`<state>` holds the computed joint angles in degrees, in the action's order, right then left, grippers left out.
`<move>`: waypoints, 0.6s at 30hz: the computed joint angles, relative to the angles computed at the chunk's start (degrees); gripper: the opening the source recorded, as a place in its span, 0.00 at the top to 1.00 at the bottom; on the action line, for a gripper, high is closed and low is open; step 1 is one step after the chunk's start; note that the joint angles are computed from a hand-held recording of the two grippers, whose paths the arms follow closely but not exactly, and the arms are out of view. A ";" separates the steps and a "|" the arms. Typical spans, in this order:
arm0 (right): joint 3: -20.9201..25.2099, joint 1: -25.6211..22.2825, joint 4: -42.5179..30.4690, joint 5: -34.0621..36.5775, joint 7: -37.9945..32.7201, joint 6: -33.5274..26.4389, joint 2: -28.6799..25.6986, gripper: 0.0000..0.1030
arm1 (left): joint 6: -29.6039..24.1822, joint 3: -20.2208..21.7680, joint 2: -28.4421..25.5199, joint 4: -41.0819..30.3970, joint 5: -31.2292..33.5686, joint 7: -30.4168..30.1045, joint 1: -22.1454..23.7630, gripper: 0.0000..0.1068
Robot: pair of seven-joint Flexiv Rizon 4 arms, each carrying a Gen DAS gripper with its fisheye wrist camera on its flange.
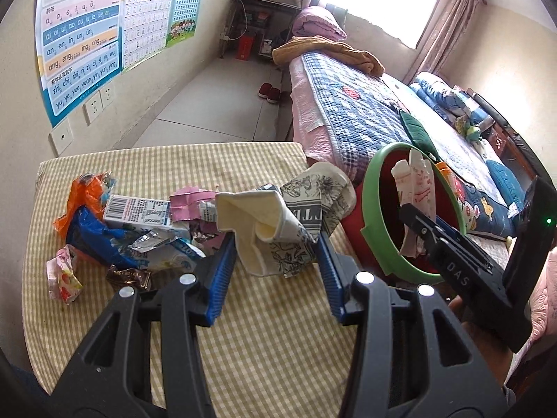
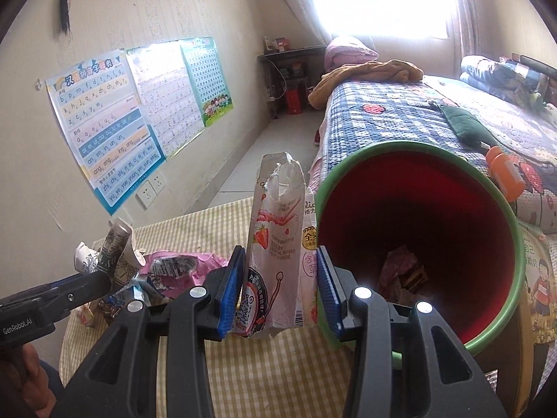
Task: Collect trash
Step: 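Carry the pouch and cup over the red bin with both grippers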
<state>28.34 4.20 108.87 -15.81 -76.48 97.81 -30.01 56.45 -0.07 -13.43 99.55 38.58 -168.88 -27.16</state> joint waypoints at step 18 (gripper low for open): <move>-4.02 -2.01 -2.23 2.88 5.02 0.81 -1.03 0.61 | 3.47 1.94 -12.53 -14.20 -9.62 15.92 -1.65 0.58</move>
<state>24.31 2.20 106.64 -12.93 -71.45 98.61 -31.04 59.92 1.88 -25.97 85.35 28.96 -152.97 -28.82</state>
